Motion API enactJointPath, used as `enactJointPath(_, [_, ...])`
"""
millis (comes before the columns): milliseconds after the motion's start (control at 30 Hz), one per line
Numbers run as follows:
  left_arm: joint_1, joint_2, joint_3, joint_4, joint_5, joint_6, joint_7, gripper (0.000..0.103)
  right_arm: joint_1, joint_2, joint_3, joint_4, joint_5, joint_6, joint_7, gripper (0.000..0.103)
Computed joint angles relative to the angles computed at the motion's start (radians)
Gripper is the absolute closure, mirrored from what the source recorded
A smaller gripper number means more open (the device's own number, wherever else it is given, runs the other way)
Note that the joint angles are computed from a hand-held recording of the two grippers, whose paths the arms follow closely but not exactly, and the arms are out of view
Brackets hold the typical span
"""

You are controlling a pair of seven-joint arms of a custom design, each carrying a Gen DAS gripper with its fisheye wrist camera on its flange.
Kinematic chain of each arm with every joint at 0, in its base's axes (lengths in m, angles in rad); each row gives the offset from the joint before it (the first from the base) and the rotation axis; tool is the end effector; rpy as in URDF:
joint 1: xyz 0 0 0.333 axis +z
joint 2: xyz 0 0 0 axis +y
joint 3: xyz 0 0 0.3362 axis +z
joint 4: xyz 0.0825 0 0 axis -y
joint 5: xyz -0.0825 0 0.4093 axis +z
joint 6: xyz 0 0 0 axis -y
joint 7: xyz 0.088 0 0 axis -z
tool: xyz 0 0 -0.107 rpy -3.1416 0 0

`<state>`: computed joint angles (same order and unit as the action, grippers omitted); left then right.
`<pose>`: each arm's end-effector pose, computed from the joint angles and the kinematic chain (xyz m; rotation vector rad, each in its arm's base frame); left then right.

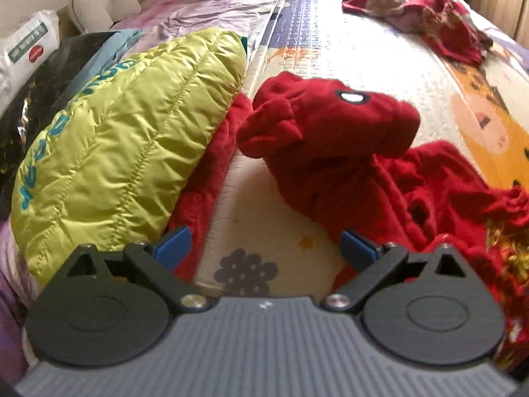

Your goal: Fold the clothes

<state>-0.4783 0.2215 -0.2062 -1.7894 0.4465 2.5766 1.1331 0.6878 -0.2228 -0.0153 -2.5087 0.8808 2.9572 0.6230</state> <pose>0.5368 -0.4334 0.5017 -1.3085 2.3034 -0.6632 0.4146 0.2641 0.4254 -2.2352 0.9043 -0.2807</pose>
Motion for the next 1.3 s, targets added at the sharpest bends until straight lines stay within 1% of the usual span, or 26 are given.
enactJointPath(33, [0.001, 0.005, 0.001, 0.007, 0.001, -0.006, 0.003, 0.004, 0.020, 0.001, -0.028, 0.020, 0.060, 0.010, -0.053, 0.054])
enactJointPath(100, [0.005, 0.017, 0.000, 0.025, -0.019, -0.020, 0.010, 0.004, 0.023, 0.028, -0.061, 0.083, 0.169, 0.017, -0.130, 0.051])
enactJointPath(133, [0.008, 0.023, 0.000, 0.035, -0.035, -0.026, 0.012, 0.003, 0.018, 0.056, -0.075, 0.128, 0.232, 0.021, -0.170, 0.046])
enactJointPath(167, [0.013, 0.029, -0.001, 0.043, -0.056, -0.028, 0.012, 0.003, -0.004, 0.084, -0.075, 0.167, 0.240, 0.010, -0.156, 0.042])
enactJointPath(233, [0.028, 0.034, -0.008, 0.050, -0.120, -0.024, 0.027, 0.002, -0.050, 0.141, -0.072, 0.245, 0.240, -0.011, -0.110, 0.039])
enactJointPath(333, [0.051, 0.038, -0.019, 0.048, -0.217, 0.001, 0.068, 0.000, -0.117, 0.255, -0.071, 0.386, 0.247, -0.097, -0.039, 0.037])
enactJointPath(500, [0.044, 0.074, -0.005, 0.085, -0.243, -0.007, 0.097, 0.000, -0.210, 0.428, -0.034, 0.594, 0.263, -0.200, 0.031, 0.037])
enactJointPath(567, [0.046, 0.088, -0.005, 0.096, -0.259, 0.000, 0.119, 0.000, -0.232, 0.482, -0.027, 0.666, 0.184, -0.238, 0.085, 0.037])
enactJointPath(667, [0.034, 0.114, 0.006, 0.118, -0.252, 0.007, 0.141, 0.000, -0.228, 0.559, -0.041, 0.775, -0.048, -0.286, 0.167, 0.037])
enactJointPath(733, [0.013, 0.126, 0.024, 0.127, -0.213, 0.005, 0.134, 0.000, -0.234, 0.603, -0.035, 0.841, -0.153, -0.334, 0.169, 0.037])
enactJointPath(800, [-0.002, 0.128, 0.032, 0.121, -0.177, 0.009, 0.136, 0.000, -0.243, 0.650, -0.020, 0.905, -0.238, -0.376, 0.148, 0.032])
enactJointPath(867, [0.000, 0.125, 0.023, 0.102, -0.177, 0.032, 0.165, 0.000, -0.244, 0.680, -0.004, 0.942, -0.332, -0.396, 0.098, 0.021])
enactJointPath(900, [0.001, 0.125, 0.019, 0.096, -0.181, 0.041, 0.179, 0.000, -0.248, 0.691, 0.007, 0.956, -0.369, -0.408, 0.074, 0.018])
enactJointPath(967, [0.008, 0.132, 0.008, 0.091, -0.209, 0.056, 0.206, 0.000, -0.269, 0.722, 0.036, 1.001, -0.410, -0.449, 0.047, 0.014])
enactJointPath(1000, [0.014, 0.135, 0.001, 0.086, -0.229, 0.065, 0.224, 0.000, -0.283, 0.738, 0.052, 1.024, -0.416, -0.467, 0.049, 0.013])
enactJointPath(1033, [0.017, 0.137, -0.002, 0.081, -0.242, 0.077, 0.239, 0.000, -0.296, 0.754, 0.067, 1.047, -0.422, -0.485, 0.052, 0.009])
enactJointPath(1067, [0.014, 0.138, 0.001, 0.074, -0.244, 0.092, 0.248, 0.000, -0.313, 0.771, 0.084, 1.071, -0.423, -0.506, 0.055, 0.006])
enactJointPath(1100, [0.014, 0.140, 0.003, 0.066, -0.248, 0.108, 0.258, 0.000, -0.330, 0.789, 0.101, 1.096, -0.423, -0.528, 0.059, 0.004])
enactJointPath(1167, [0.022, 0.142, -0.003, 0.054, -0.276, 0.132, 0.287, 0.000, -0.365, 0.837, 0.133, 1.165, -0.423, -0.600, 0.086, 0.001])
enactJointPath(1300, [0.032, 0.141, -0.009, 0.038, -0.323, 0.162, 0.343, 0.000, -0.426, 0.966, 0.195, 1.348, -0.418, -0.757, 0.183, 0.001])
